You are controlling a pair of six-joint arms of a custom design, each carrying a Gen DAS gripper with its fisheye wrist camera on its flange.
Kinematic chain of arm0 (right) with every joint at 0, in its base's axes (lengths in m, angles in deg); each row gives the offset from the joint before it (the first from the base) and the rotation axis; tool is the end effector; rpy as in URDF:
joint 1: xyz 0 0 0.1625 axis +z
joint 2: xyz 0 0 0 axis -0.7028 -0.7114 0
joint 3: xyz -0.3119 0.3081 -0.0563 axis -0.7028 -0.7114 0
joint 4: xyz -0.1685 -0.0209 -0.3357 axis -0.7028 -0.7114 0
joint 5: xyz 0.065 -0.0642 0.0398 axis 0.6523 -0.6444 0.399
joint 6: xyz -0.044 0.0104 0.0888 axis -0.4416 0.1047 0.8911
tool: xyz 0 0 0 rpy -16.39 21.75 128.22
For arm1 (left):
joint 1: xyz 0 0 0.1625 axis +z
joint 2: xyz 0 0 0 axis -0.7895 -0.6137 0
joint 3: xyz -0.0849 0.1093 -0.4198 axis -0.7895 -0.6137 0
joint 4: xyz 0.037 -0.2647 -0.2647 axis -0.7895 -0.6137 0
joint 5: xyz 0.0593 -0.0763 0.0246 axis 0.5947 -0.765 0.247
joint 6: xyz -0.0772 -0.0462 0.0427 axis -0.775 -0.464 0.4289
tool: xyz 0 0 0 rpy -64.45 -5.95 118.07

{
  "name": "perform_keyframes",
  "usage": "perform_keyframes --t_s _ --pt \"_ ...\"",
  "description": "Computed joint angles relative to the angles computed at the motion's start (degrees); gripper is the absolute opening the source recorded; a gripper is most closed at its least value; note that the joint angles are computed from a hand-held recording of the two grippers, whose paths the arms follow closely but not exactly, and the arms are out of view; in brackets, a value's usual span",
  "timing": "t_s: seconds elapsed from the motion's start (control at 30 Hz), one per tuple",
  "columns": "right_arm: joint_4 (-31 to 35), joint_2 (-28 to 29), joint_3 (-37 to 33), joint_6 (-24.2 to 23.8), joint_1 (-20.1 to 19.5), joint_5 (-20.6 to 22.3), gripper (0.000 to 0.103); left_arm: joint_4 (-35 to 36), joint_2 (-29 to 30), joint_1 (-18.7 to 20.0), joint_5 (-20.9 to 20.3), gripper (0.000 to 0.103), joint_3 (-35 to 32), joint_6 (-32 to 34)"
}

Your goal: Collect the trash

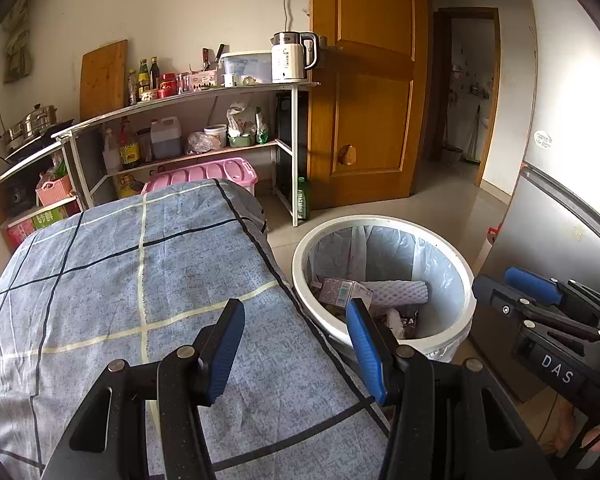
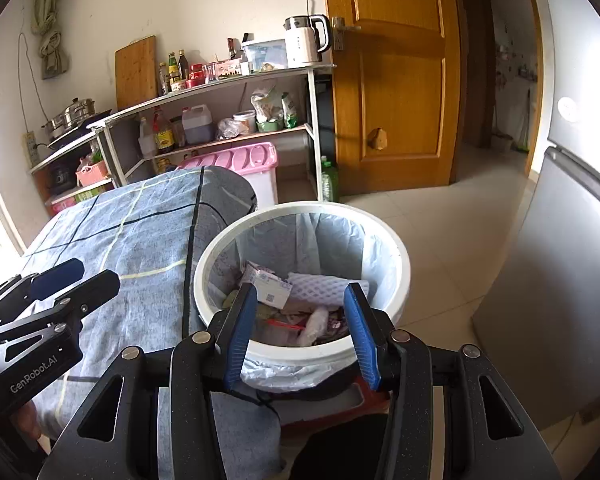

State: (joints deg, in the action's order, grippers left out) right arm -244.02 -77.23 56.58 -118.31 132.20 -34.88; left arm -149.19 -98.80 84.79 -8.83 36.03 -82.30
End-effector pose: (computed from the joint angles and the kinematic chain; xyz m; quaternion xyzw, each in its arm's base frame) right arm 0.0758 -0.5018 0.3431 0.1480 -0.8384 0.4223 0.3112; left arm -0.4192 -0.5235 0.0121 0.2526 0.8427 -0.3782 0.2880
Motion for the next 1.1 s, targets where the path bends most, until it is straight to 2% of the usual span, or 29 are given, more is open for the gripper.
perform_keyframes --t_s 0.2,0.37,1.1 --pt "-2.8 -0.4 2.8 1.0 0.4 0.2 0.047 -2.4 -0.8 -1.4 2.1 0.053 3.1 -1.3" --pt "-3.5 -0.4 3.4 1.2 0.5 0.4 0.047 -1.5 -1.0 -2.1 3.4 0.053 3.6 -2.2" --pt "-3.9 -0.4 4.1 1.7 0.9 0.1 0.047 0.6 -1.3 -1.8 3.2 0.053 3.2 -2.9"
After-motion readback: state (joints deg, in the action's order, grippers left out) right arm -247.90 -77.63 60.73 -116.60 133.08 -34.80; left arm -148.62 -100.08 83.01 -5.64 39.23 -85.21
